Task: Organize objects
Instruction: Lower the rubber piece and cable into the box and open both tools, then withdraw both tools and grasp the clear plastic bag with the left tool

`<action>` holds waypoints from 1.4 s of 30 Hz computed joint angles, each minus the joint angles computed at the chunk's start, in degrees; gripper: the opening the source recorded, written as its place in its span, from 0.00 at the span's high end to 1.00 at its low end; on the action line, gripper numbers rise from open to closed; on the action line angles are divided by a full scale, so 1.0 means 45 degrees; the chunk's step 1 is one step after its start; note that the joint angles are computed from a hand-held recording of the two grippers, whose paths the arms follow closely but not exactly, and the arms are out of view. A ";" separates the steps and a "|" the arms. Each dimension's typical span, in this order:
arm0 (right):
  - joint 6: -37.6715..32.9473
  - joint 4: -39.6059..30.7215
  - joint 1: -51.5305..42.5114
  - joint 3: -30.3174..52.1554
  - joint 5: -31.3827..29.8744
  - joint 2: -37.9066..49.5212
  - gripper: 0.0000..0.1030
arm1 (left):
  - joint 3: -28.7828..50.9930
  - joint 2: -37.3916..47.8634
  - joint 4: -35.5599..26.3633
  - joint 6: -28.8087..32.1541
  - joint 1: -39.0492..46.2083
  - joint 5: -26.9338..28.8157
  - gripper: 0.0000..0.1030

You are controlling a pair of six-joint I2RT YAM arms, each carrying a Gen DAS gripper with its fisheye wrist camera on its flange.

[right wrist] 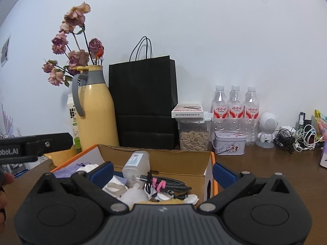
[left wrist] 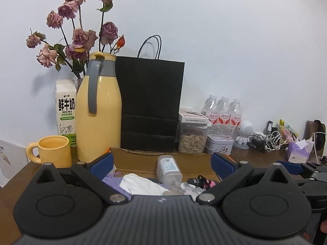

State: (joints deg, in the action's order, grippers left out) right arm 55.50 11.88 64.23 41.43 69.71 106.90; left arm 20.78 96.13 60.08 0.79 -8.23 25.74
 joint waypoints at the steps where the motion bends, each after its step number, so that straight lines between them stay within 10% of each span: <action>1: 0.0441 -0.0518 0.0200 0.0044 0.0132 -0.0052 0.00 | -0.0221 -0.0205 0.0003 0.0059 0.0043 0.0055 0.00; 17: 0.9423 -0.9219 0.3166 0.0970 -0.0178 0.0995 0.00 | -0.2711 -0.2236 -0.1017 0.1281 0.0403 0.0329 0.00; 42: 1.3419 -1.0347 0.3962 0.0328 -0.1992 0.2377 0.00 | -0.3064 0.2065 0.0776 0.0821 -0.3973 -0.3758 0.00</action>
